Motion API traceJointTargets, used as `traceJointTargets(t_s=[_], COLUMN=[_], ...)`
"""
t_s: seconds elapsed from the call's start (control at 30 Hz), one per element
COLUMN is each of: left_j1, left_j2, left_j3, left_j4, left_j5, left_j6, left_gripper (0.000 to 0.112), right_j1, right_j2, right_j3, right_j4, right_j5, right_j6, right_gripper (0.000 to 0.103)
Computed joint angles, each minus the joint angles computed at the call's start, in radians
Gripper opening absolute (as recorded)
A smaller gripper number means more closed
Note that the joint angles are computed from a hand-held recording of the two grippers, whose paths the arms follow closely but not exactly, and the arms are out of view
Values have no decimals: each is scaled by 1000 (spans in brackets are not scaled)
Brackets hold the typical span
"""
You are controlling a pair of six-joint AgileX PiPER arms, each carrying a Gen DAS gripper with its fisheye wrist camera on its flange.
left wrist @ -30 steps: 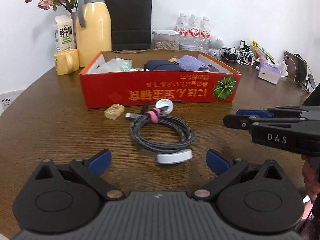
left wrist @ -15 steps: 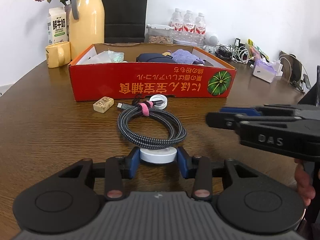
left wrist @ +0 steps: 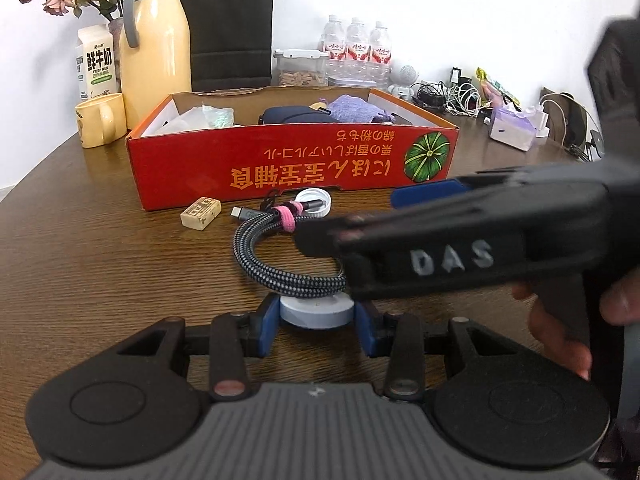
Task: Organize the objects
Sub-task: 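Grasp the white tape roll with the left tool while the right tool grasps the braided cable, then carry the tape roll and cable into the box and open both tools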
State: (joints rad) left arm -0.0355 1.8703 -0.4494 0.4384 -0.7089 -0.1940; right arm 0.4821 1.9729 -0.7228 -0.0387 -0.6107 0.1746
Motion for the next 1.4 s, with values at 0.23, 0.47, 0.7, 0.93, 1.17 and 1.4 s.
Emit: traceJointTargets(t_s=[0.23,0.47,0.7,0.93,1.17,1.4], left_j1=[24,60,108,179,190,176], left_j2=[10,28,39,24,-5,-74], left_j3=[0,0,12,12,14,-12], left_j4=[42,96,65,86,81,55], left_j5=[-22,-57,-90,-78,-94,-93], left_j6=[-8,5,76,48,42,25], left_gripper=[40,40,40,40,40,40], right_j1=[-6,39,48,54,70,69], right_j2=[38,93,80,52,22,-26], right_j3=[-168,-250,-163,-52,21,61], right_j4=[-169,-67,112,180,254,295], right_j5=[214,325,213,74,-39,-115], right_j6=[204,100,-63,-118,-188,-247], right_gripper=[88,95,86,86,86,86])
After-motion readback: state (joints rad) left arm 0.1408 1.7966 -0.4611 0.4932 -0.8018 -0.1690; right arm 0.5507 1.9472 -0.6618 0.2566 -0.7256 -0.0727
